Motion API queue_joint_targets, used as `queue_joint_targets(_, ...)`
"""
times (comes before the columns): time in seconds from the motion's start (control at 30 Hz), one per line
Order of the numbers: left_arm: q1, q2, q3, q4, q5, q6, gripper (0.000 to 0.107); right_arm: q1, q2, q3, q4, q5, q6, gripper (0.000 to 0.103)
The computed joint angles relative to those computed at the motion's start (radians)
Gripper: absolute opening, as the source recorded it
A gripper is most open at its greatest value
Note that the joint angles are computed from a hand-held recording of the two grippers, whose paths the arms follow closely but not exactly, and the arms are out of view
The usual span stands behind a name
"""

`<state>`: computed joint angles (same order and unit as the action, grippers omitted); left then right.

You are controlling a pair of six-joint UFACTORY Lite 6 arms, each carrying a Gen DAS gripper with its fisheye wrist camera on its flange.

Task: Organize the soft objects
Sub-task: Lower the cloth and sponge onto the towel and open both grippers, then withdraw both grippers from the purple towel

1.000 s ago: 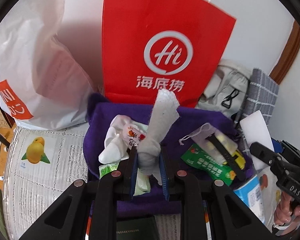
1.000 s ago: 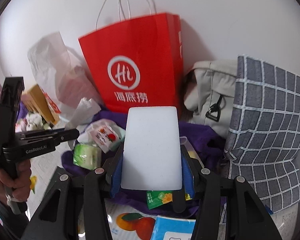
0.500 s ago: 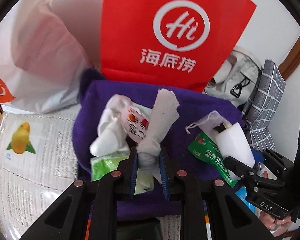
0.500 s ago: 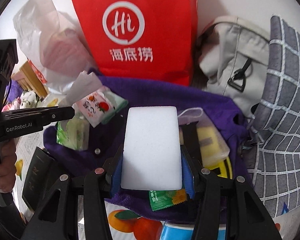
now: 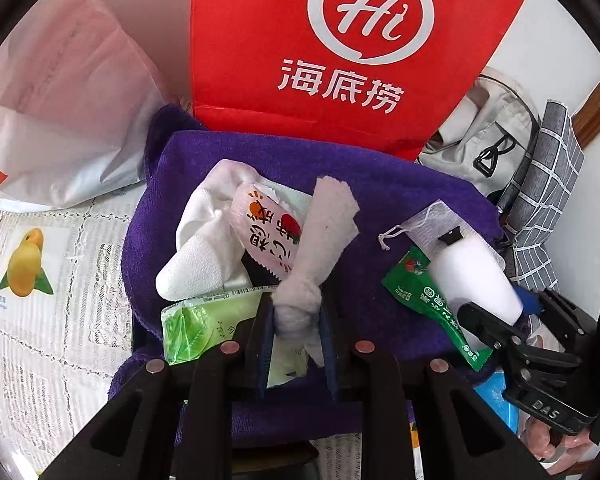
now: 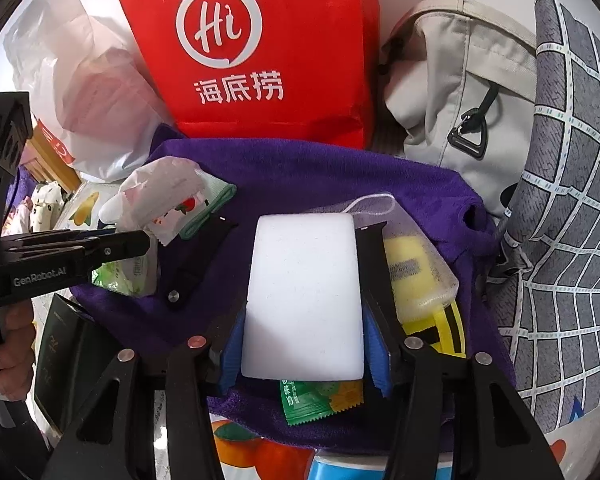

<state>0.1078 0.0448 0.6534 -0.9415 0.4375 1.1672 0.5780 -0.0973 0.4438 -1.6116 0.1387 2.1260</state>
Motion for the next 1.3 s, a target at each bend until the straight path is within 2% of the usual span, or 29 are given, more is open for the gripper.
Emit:
queue_joint_targets(0.1, -0.006, 0.002, 0.006, 0.003, 0.008, -0.006, 0.024, 0.020, -0.033, -0.006, 0.139, 0.033, -0.126, 0.074)
queue_joint_targets(0.2, -0.013, -0.021, -0.003, 0.015, 0.000, -0.014, 0.032, 0.027, -0.061, -0.009, 0.218, 0.040, -0.199, 0.075)
queue_joint_targets(0.3, -0.018, -0.054, -0.017, 0.017, -0.003, -0.020, 0.045, 0.035, -0.096, -0.014, 0.313, 0.054, -0.278, 0.075)
queue_joint_targets(0.4, -0.034, -0.099, -0.032, 0.054, -0.011, -0.063, 0.049, 0.052, -0.146, -0.026, 0.408, 0.077, -0.361, 0.075)
queue_joint_targets(0.47, -0.041, -0.125, -0.042, 0.074, -0.010, -0.090, 0.056, 0.083, -0.176, -0.031, 0.421, 0.117, -0.352, 0.075)
queue_joint_targets(0.67, -0.050, -0.287, -0.117, 0.162, 0.022, -0.194, 0.058, 0.160, -0.283, -0.040, 0.628, 0.218, -0.514, 0.077)
queue_joint_targets(0.9, 0.046, -0.538, -0.224, 0.262, 0.178, -0.251, 0.060, 0.280, -0.468, -0.086, 0.862, 0.365, -0.634, 0.080)
queue_joint_targets(1.03, 0.130, -0.707, -0.268, 0.307, 0.306, -0.265, 0.065, 0.448, -0.567, -0.104, 0.885, 0.531, -0.522, 0.081)
queue_joint_targets(1.13, 0.231, -0.855, -0.295, 0.329, 0.438, -0.245, 0.066, 0.617, -0.616, -0.111, 0.884, 0.666, -0.389, 0.081)
queue_joint_targets(1.23, 0.373, -1.007, -0.314, 0.340, 0.601, -0.193, 0.070, 0.834, -0.607, -0.089, 0.874, 0.847, -0.223, 0.081)
queue_joint_targets(1.3, 0.506, -1.083, -0.321, 0.328, 0.725, -0.115, 0.073, 0.973, -0.593, -0.066, 0.885, 0.954, -0.127, 0.088)
